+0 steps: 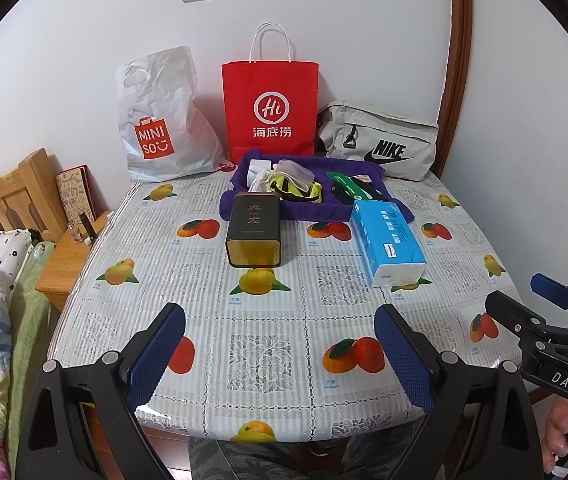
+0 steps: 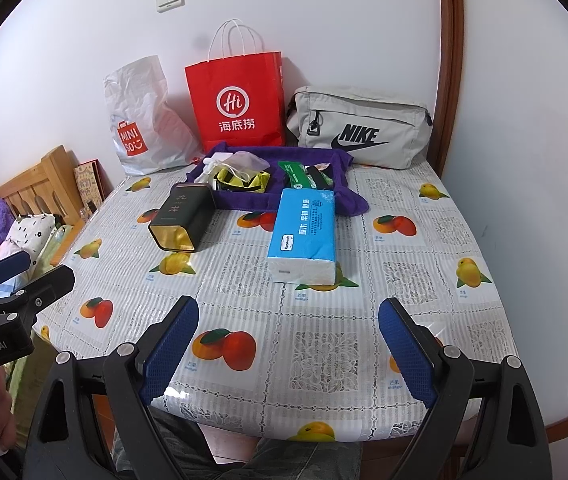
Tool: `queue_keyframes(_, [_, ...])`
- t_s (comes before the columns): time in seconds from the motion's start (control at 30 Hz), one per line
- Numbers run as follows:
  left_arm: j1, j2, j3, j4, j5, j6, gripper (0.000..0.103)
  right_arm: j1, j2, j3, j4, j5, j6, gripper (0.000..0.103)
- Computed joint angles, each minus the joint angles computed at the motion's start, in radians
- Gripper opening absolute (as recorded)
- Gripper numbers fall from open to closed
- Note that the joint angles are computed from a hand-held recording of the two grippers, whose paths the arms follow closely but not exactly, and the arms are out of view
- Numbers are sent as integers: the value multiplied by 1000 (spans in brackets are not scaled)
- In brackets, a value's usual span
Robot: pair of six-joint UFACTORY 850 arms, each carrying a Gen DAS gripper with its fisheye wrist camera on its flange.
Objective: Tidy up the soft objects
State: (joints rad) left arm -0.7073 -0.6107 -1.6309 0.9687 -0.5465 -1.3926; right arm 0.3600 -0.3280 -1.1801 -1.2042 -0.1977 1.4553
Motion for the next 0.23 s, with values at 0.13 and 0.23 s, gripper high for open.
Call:
queue_keyframes(0.13, [0, 1, 1, 4, -1, -5, 96, 1, -2, -2, -1, -1, 0, 91])
queue_keyframes(0.23, [1, 1, 2, 0, 0, -3, 96, 1, -2, -3, 6, 2, -8, 91])
